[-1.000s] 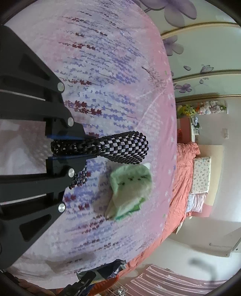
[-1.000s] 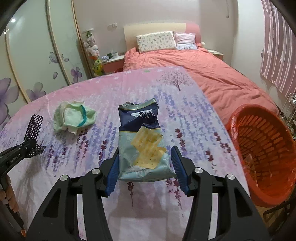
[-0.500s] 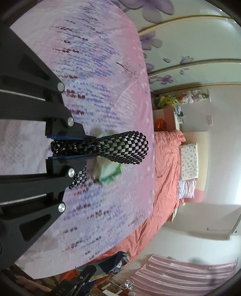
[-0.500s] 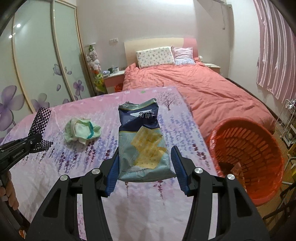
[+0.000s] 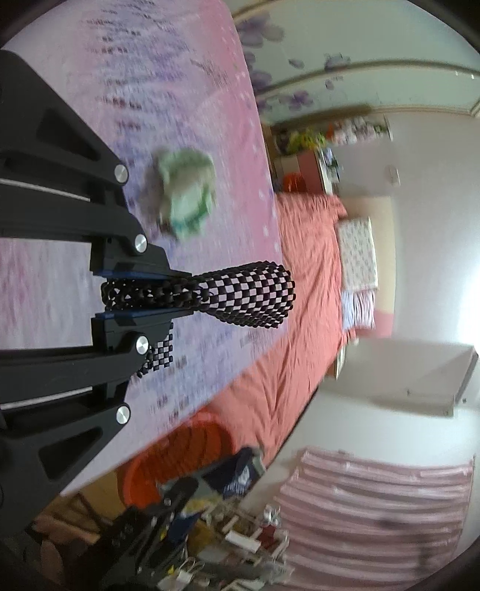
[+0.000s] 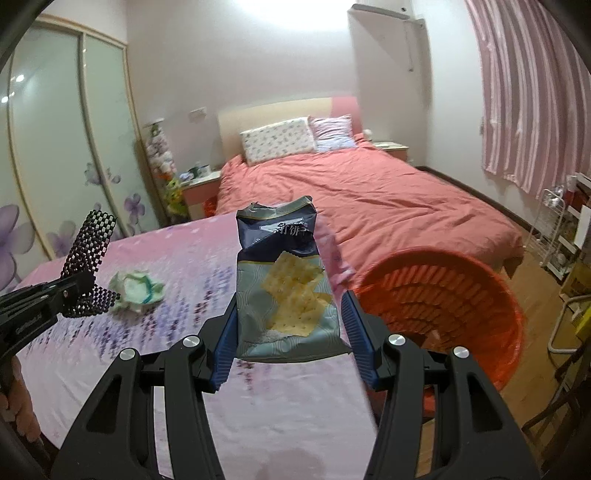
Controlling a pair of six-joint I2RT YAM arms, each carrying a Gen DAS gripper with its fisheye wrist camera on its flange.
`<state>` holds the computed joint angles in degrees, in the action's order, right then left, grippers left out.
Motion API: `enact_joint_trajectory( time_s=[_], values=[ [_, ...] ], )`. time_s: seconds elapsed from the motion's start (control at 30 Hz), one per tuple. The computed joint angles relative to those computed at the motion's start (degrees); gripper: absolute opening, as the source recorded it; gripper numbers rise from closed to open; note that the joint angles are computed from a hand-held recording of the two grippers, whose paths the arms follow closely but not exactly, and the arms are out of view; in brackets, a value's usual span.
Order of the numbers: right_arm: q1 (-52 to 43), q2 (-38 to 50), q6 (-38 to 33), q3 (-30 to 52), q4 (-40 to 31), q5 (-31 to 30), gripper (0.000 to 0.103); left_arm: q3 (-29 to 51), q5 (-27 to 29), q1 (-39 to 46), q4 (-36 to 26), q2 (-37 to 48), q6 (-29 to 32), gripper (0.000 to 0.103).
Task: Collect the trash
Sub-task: 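Lift the checkered mesh and snack bag and carry them toward the basket, then open both grippers to drop the mesh and snack bag into the basket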
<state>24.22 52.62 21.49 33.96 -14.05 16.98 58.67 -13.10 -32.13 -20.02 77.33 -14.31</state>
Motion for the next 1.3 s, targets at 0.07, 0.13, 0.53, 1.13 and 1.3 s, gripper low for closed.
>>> enact_joint_trajectory(
  time_s=[0.07, 0.13, 0.53, 1.13, 1.3],
  values=[
    [-3.35, -2.08, -0.96, -1.08, -0.27, -1.63, 0.054, 1.12, 0.05, -2.04, 0.87, 1.46, -0.27, 0.013],
    [-6.47, -3.22, -1.7, -1.92, -0.05, -3.32, 0.054, 2.44, 0.24, -4.31, 2.01, 3.36, -0.54, 0.013],
    [-29.66, -0.31, -5.56, -5.61, 6.3, -18.7, 0.054, 15.41, 3.3, -13.79, 5.14, 20.87, -2.48, 0.013],
    [-43.5, 12.86, -7.51, -5.62, 14.26, -29.79, 0.065, 37.98, 4.37, -16.68, -0.79, 43.98, -0.36, 0.046],
    [-43.2, 12.59, -7.5, -6.41, 13.8, -29.02, 0.068, 34.64, 3.27, -14.83, -0.26, 42.25, -0.54, 0.058]
  ],
)
